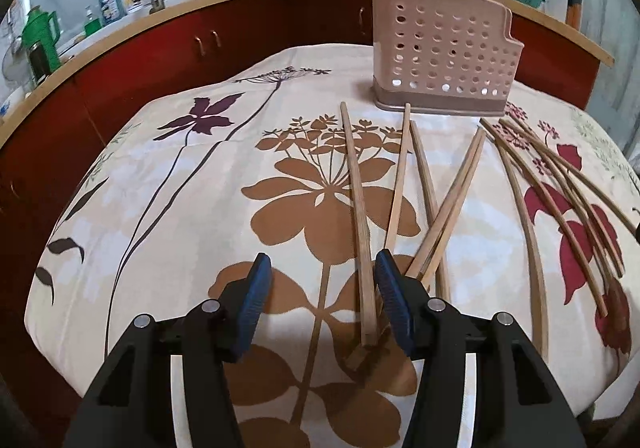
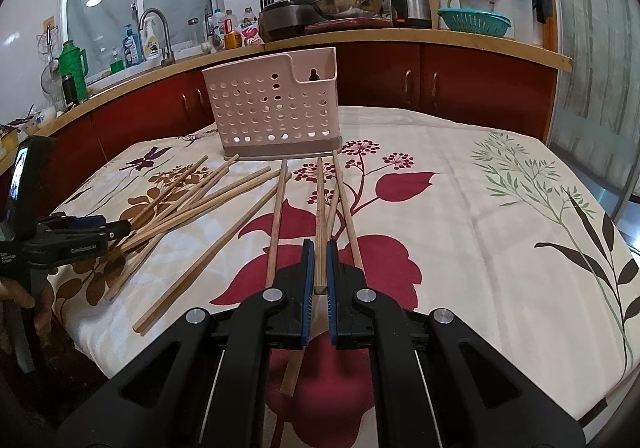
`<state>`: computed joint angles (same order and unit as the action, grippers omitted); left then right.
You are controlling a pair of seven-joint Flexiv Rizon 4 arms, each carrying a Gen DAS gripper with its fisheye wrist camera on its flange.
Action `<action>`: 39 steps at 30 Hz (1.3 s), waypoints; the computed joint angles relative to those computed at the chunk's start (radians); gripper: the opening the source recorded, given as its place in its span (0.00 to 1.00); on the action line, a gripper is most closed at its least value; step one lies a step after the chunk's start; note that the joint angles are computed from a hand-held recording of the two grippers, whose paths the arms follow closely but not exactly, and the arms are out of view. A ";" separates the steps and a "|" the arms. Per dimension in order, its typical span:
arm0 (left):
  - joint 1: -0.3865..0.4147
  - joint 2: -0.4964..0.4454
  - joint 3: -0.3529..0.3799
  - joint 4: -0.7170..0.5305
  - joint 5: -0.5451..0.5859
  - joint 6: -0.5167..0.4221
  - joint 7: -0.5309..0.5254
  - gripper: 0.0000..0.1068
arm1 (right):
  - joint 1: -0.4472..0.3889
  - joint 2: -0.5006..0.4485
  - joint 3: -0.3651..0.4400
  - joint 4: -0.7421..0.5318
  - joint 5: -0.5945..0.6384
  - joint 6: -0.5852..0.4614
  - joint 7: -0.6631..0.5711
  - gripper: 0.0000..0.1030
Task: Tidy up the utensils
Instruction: 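Lower the left tool onto another chopstick and close it while the right tool holds its chopstick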
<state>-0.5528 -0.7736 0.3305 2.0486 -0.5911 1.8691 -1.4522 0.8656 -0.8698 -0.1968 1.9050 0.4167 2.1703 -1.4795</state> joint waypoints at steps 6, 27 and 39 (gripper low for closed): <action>0.095 0.021 -0.087 0.024 0.061 0.042 0.002 0.51 | 0.007 -0.005 -0.013 -0.005 0.010 -0.010 0.001 0.06; 0.228 0.036 -0.199 0.080 0.128 0.121 0.007 0.50 | 0.007 -0.018 -0.016 -0.005 -0.006 -0.026 0.020 0.06; 0.230 0.024 -0.213 0.091 0.125 0.183 0.039 0.11 | 0.005 -0.025 -0.014 0.001 -0.023 -0.017 0.029 0.06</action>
